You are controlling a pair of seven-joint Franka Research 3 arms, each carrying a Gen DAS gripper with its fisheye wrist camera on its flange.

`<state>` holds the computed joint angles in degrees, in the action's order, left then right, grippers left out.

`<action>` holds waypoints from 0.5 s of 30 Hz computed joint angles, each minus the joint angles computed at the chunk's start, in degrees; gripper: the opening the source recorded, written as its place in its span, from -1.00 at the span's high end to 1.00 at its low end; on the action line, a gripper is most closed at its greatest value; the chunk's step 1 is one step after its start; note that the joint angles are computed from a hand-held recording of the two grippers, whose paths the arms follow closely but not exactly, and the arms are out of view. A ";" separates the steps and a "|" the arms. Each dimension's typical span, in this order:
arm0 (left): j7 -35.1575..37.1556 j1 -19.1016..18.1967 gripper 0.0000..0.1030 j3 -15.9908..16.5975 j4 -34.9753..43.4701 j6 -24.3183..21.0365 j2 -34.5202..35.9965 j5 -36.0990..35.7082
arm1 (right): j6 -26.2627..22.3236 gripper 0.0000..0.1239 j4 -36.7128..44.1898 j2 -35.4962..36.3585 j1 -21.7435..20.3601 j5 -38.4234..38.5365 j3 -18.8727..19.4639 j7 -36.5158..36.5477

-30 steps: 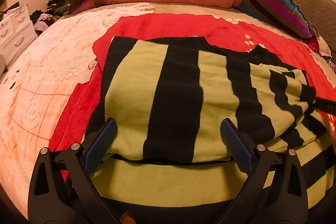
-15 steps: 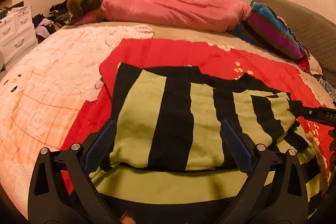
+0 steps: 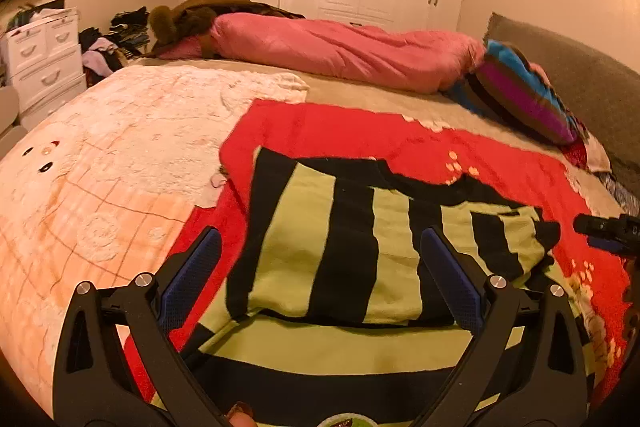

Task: Fold small clothes
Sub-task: 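Open the right tool and lift it off the cuff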

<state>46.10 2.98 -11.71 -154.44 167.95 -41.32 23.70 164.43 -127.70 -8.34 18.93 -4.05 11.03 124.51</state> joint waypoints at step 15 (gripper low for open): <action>-1.64 -2.04 -0.82 2.37 0.25 -10.92 -6.23 -3.30 | -0.30 -0.58 -2.91 -4.61 0.76 4.05 -0.10 -4.09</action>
